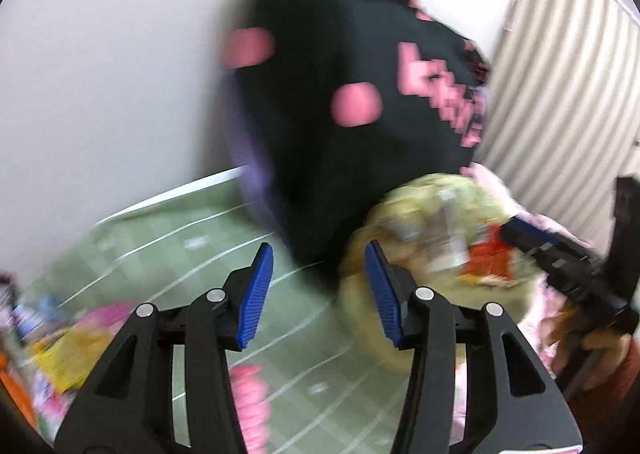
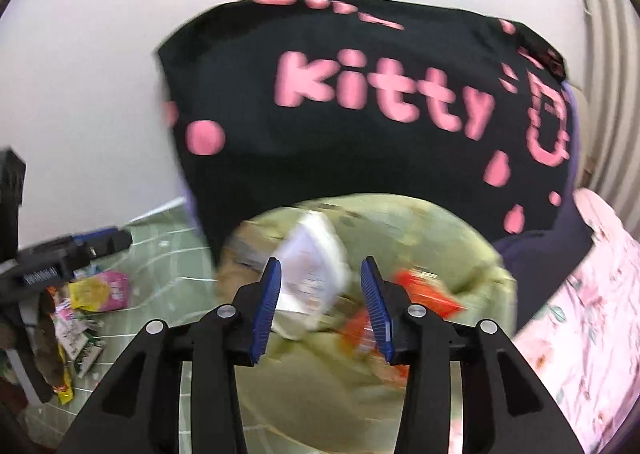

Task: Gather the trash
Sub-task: 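Carry cup and red packet over the yellow-lined bin and open both grippers, then move both grippers back to the table, right toward the yellow Nabati packet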

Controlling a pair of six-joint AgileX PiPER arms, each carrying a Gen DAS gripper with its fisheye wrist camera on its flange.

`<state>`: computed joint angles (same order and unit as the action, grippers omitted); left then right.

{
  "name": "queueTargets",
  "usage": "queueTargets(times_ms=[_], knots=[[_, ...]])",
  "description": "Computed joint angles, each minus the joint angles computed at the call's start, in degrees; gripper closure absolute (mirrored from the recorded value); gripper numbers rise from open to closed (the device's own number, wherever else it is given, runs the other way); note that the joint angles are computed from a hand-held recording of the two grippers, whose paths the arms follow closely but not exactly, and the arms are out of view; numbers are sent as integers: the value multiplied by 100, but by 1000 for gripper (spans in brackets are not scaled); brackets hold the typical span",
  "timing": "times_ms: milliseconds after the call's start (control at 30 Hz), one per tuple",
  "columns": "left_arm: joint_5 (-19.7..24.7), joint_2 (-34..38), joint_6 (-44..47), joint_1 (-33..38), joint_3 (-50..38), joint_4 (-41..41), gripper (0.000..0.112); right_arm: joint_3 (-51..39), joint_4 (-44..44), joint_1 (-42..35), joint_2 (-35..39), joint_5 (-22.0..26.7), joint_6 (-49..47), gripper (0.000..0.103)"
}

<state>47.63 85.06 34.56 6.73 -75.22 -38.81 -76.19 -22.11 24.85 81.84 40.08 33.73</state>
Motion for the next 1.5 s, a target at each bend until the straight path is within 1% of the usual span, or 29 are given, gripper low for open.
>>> queueTargets(times_ms=[100, 167, 200, 267, 333, 433, 467, 533, 567, 600, 633, 700, 833, 1000, 1033, 1100, 1133, 1167, 1200, 1300, 1367, 1500], knots=[[-227, -326, 198, 640, 630, 73, 67, -203, -179, 386, 300, -144, 97, 56], [-380, -491, 368, 1075, 957, 42, 67, -410, -89, 596, 570, -251, 5, 52], [-439, -572, 498, 1356, 1132, -21, 67, -499, -57, 683, 690, -307, -53, 46], [-473, -696, 753, 1898, 1378, -179, 67, -771, 2, 907, 1009, -307, -159, 46], [-556, -796, 996, 2386, 1577, -279, 67, -1129, 346, 1041, 1363, -258, -546, 46], [-806, -1037, 1361, 3167, 1822, -392, 67, -1527, 447, 1273, 1754, -221, -812, 46], [-989, -1151, 1473, 3501, 1946, -466, 67, -1716, 536, 1345, 1918, -158, -946, 46], [-1064, -1201, 1752, 4097, 1984, -670, 67, -2002, 590, 1508, 2183, -88, -1066, 47], [-1135, -1209, 1856, 4401, 2009, -751, 67, -2115, 750, 1527, 2282, -72, -1254, 47], [-1170, -1194, 1943, 4709, 2005, -832, 67, -2320, 1129, 1538, 2440, -13, -1642, 47], [-1144, -1162, 1976, 4914, 1973, -880, 67, -2452, 1367, 1555, 2553, 24, -1894, 47], [-862, -984, 2083, 5454, 1841, -1007, 67, -2823, 1542, 1738, 2874, 154, -2214, 47], [-460, -738, 2185, 6046, 1815, -953, 67, -3677, 1952, 2009, 3540, 521, -2786, 47], [93, -739, 2578, 6561, 2095, -833, 67, -5268, 2496, 2266, 4579, 1368, -3491, 47], [154, -781, 2632, 6606, 2157, -819, 67, -5730, 2576, 2332, 4855, 1631, -3589, 47], [407, -830, 2857, 6897, 2195, -842, 67, -6537, 2676, 2452, 5310, 2075, -3731, 47], [484, -833, 2865, 6978, 2157, -816, 67, -6870, 2694, 2504, 5495, 2249, -3764, 47], [623, -803, 2859, 7128, 2044, -768, 67, -7038, 2727, 2567, 5604, 2300, -3809, 47], [644, -822, 2770, 7114, 2007, -719, 67, -6977, 2780, 2601, 5576, 2268, -3863, 47], [845, -750, 2688, 7378, 1723, -719, 67, -6324, 3047, 2678, 5267, 1898, -4102, 47], [972, -659, 2596, 7525, 1553, -743, 67, -6037, 3231, 2736, 5125, 1848, -4328, 47], [1062, -549, 2435, 7618, 1389, -686, 67, -5671, 3786, 2849, 4994, 1867, -4795, 47]])
